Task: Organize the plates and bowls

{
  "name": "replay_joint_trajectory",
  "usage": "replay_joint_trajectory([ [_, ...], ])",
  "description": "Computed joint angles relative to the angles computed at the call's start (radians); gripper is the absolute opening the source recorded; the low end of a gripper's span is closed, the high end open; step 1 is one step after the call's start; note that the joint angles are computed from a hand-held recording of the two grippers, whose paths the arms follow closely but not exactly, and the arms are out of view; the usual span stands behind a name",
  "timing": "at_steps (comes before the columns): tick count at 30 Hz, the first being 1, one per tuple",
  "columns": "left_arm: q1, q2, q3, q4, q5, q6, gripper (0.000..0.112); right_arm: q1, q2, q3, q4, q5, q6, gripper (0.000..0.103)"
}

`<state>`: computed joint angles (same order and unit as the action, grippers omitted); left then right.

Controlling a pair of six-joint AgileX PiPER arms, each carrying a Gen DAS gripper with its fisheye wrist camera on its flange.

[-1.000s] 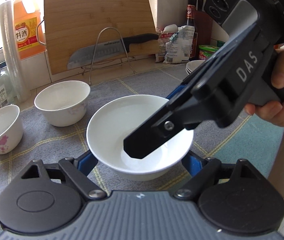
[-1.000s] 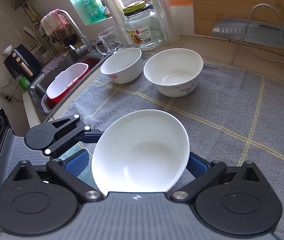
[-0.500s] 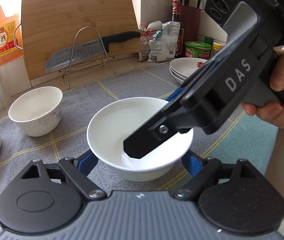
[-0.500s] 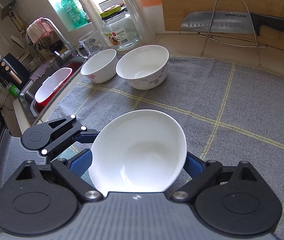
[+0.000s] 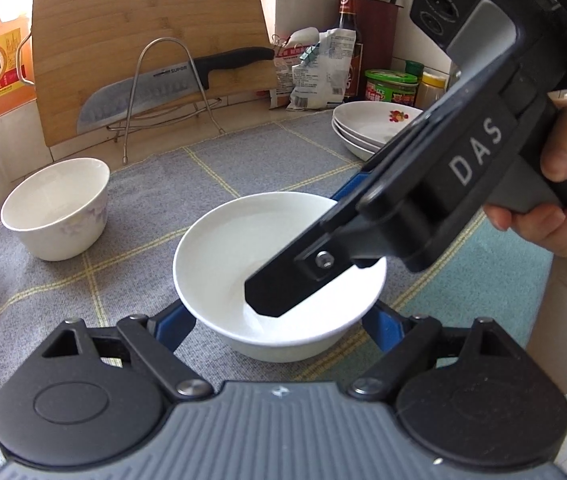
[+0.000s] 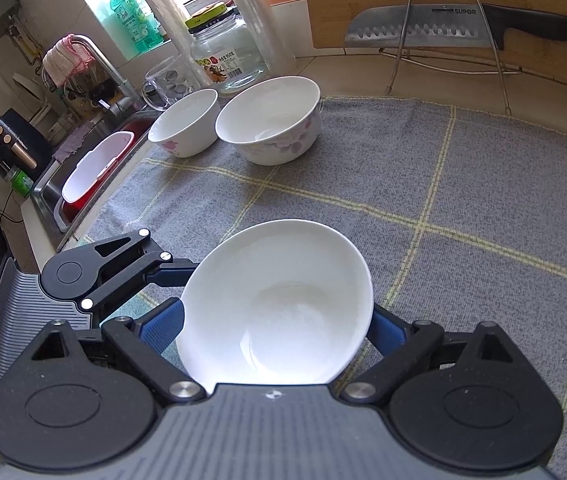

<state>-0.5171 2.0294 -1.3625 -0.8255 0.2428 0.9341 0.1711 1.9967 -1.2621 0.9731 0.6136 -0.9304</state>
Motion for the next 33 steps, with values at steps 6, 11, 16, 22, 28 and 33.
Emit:
replay_joint_trajectory([
  [6,0.000,-0.003,0.015,-0.022,-0.009,0.028,0.094,-0.001,-0.008,0.018,0.035,-0.021,-0.037,0.103],
  [11,0.015,-0.020,0.048,-0.097,-0.004,0.076,0.096,-0.001,-0.018,0.024,0.008,-0.055,-0.013,0.103],
  [16,0.021,-0.057,0.090,-0.019,-0.022,-0.012,0.096,-0.006,-0.031,0.031,-0.017,-0.067,-0.004,0.103],
  [22,0.053,-0.111,0.148,-0.031,-0.037,-0.021,0.099,0.002,-0.036,0.004,-0.063,-0.063,0.014,0.103],
  [28,0.088,-0.152,0.190,-0.120,-0.072,0.066,0.099,0.022,-0.025,-0.040,-0.098,-0.065,0.037,0.103],
  [33,0.146,-0.176,0.209,-0.374,-0.045,0.310,0.099,0.054,-0.016,-0.089,-0.153,-0.070,0.077,0.103],
])
